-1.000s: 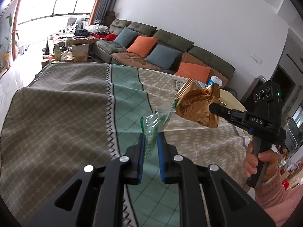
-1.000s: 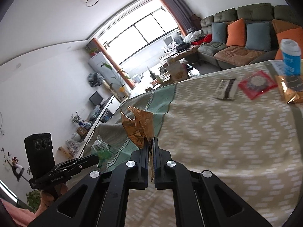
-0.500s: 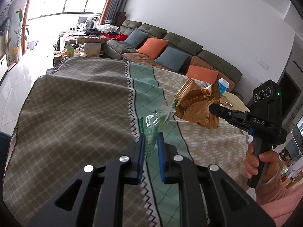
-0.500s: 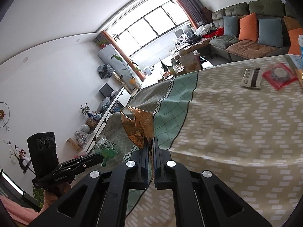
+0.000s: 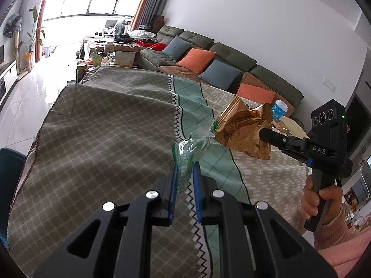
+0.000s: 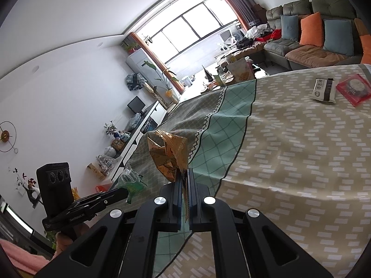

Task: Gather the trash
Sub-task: 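Lift the plastic wrapper and brown bag and turn both tools toward the teal bin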

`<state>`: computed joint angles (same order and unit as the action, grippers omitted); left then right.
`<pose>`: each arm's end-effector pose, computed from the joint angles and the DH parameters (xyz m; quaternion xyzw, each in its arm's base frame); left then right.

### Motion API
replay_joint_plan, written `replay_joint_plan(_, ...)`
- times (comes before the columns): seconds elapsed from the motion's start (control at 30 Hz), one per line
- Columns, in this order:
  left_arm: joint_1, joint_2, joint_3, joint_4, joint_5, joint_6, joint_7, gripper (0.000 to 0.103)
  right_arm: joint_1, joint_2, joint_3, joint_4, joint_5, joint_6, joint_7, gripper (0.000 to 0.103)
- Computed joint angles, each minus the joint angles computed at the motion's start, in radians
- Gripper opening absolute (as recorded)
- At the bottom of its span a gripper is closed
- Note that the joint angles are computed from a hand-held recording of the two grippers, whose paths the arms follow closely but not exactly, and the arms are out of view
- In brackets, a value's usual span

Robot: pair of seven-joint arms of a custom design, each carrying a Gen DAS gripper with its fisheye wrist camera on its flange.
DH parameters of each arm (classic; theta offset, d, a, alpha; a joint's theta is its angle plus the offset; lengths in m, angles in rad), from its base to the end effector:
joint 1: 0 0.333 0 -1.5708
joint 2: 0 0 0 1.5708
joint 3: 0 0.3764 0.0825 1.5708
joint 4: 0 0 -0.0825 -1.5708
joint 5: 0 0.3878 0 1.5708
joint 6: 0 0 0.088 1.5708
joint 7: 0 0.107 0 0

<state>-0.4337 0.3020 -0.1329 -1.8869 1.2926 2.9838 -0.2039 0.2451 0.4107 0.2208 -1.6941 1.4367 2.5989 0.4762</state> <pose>0.5282 -0.4053 0.4610 -0.6404 0.6288 -0.4101 0.1623 0.6622 0.2842 0.4555 -0.7013 0.4789 0.0739 0.5228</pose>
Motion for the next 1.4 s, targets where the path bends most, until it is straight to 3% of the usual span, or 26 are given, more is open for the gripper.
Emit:
replay_joint_plan(0.77, 0.044, -0.090, -0.038, -0.111, 0.136, -0.059, -0.196, 0.014, 0.023, 0.053, 0.027, 0.071, -0.074, -0.040, 0.046, 0.004)
replay_joint_plan(1.4, 0.074, -0.155, -0.075, -0.185, 0.151, -0.107, -0.254, 0.014, 0.034, 0.087, 0.044, 0.118, -0.124, -0.068, 0.071, 0.004)
